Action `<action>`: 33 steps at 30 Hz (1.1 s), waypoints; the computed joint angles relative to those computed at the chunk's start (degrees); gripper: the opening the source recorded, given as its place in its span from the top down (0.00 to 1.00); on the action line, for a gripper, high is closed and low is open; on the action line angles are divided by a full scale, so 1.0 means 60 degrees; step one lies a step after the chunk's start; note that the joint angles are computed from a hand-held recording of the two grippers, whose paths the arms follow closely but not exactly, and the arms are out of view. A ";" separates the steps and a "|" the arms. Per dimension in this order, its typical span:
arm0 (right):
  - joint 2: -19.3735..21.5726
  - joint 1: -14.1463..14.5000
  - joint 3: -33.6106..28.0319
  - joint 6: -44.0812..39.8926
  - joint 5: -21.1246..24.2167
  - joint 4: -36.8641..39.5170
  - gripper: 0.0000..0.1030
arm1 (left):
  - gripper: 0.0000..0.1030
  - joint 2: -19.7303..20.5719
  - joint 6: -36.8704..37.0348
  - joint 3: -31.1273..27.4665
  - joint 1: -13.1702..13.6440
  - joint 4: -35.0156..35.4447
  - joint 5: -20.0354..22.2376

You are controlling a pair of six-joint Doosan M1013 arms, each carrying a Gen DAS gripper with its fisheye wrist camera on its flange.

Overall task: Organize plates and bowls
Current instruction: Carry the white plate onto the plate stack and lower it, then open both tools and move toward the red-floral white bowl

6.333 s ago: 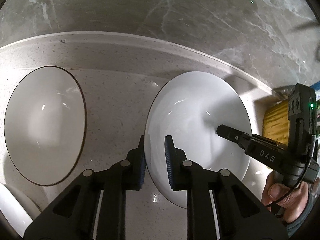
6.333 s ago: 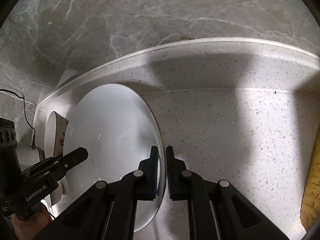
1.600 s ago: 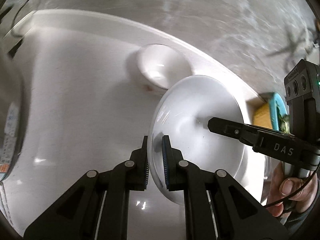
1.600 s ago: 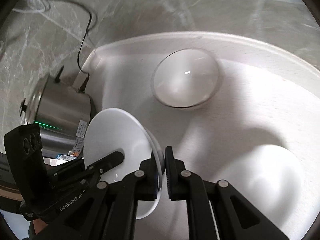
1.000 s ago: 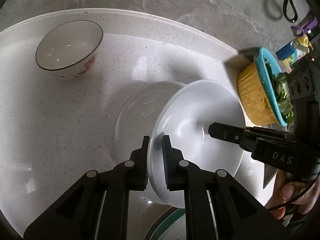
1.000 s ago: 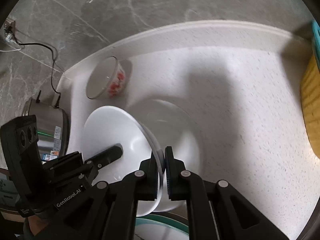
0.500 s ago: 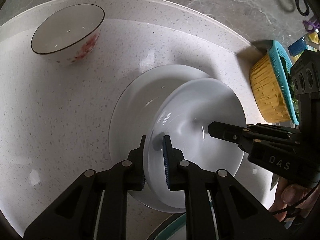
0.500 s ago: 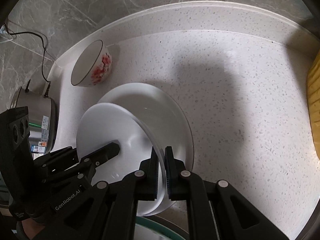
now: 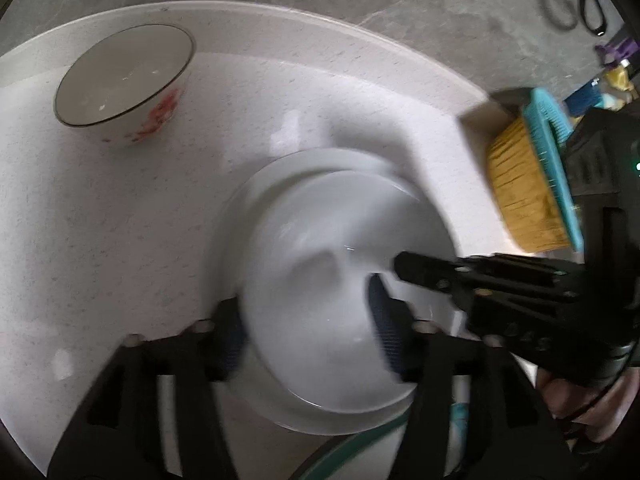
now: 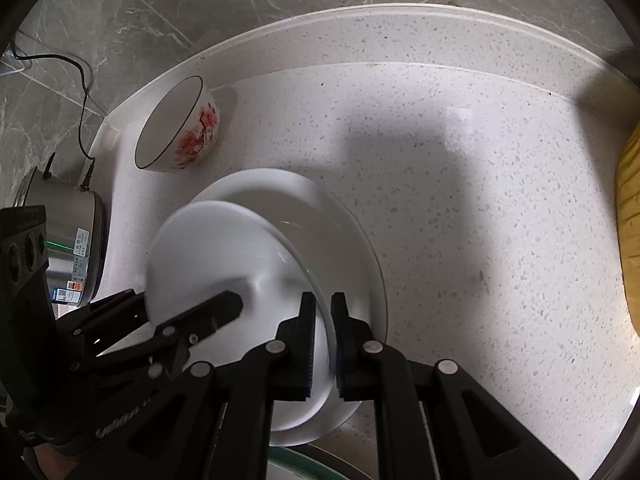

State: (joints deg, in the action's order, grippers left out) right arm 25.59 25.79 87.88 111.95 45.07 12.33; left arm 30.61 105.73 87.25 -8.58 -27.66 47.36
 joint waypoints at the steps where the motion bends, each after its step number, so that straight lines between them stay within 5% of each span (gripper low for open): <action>1: -0.0014 0.0000 0.0012 -0.0011 -0.0016 0.0004 0.91 | 0.40 -0.0010 -0.0068 -0.0002 -0.0005 0.0020 -0.0001; 10: -0.0026 0.0014 0.0011 0.0002 0.0001 -0.0090 0.92 | 0.36 -0.0118 0.0156 0.0161 0.0074 -0.0506 -0.0020; 15: -0.0169 0.0023 0.0142 0.0193 -0.0218 -0.0180 0.89 | 0.22 -0.0308 0.0541 0.0361 0.0171 -0.1069 -0.0111; 17: -0.0335 0.0034 0.0250 0.0454 -0.0440 -0.0399 0.78 | 0.07 -0.0428 0.0602 0.0449 0.0224 -0.1184 -0.0197; 20: -0.0619 -0.0032 0.0452 0.0401 -0.0956 -0.0180 0.54 | 0.06 -0.0633 0.0706 0.0539 0.0380 -0.1336 -0.0156; 22: -0.0754 -0.0017 0.0473 0.0924 -0.1103 -0.0717 0.29 | 0.06 -0.0752 0.0906 0.0547 0.0588 -0.1571 -0.0087; 27: -0.0945 -0.0281 0.0391 0.0576 -0.1744 0.0317 0.15 | 0.03 -0.0643 0.0333 0.0005 0.1319 -0.0992 -0.0129; 33: -0.0104 -0.0312 -0.1018 0.0653 -0.0937 0.0987 0.11 | 0.03 0.0244 -0.0999 -0.1531 0.1864 0.0614 0.0602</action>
State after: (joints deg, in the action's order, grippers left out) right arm 24.96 23.92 81.77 115.87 39.44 18.25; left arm 32.07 99.73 78.06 2.60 -23.98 50.97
